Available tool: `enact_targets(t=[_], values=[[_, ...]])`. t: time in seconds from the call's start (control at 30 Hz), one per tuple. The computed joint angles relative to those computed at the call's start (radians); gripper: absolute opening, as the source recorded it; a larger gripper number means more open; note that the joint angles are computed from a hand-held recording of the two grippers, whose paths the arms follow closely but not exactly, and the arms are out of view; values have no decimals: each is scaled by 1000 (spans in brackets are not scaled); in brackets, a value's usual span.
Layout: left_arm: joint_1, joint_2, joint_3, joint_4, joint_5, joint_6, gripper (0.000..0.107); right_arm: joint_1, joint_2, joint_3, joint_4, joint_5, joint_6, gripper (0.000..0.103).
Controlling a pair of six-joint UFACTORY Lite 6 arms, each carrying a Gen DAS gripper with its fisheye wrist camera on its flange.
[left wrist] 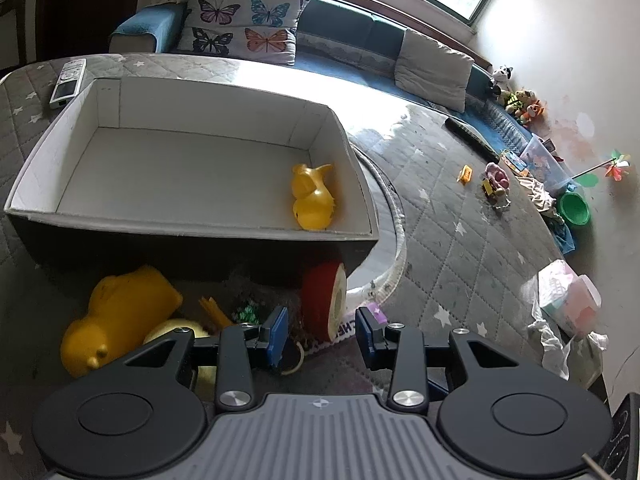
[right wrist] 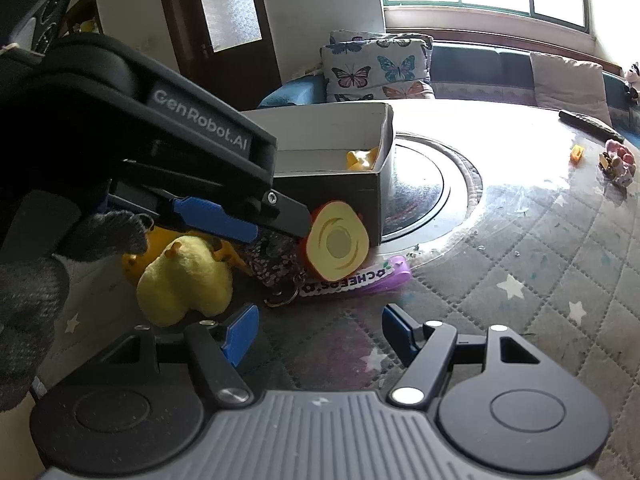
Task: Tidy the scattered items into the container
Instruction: 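Move the left tool down to the red-and-yellow half-apple toy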
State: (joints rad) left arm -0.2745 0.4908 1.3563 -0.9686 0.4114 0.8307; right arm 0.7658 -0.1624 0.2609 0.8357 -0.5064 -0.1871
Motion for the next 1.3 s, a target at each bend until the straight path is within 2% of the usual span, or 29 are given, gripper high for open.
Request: enact_targets(t=[0.47, 1.0, 1.3], values=[[-24, 189, 253, 180, 51, -188, 40, -120, 23, 28, -157, 19, 103, 70], [-42, 314, 400, 237, 101, -264, 39, -187, 143, 101, -290, 21, 190, 68], [-52, 369, 465, 256, 137, -307, 39, -202, 138, 93, -301, 19, 197, 60]])
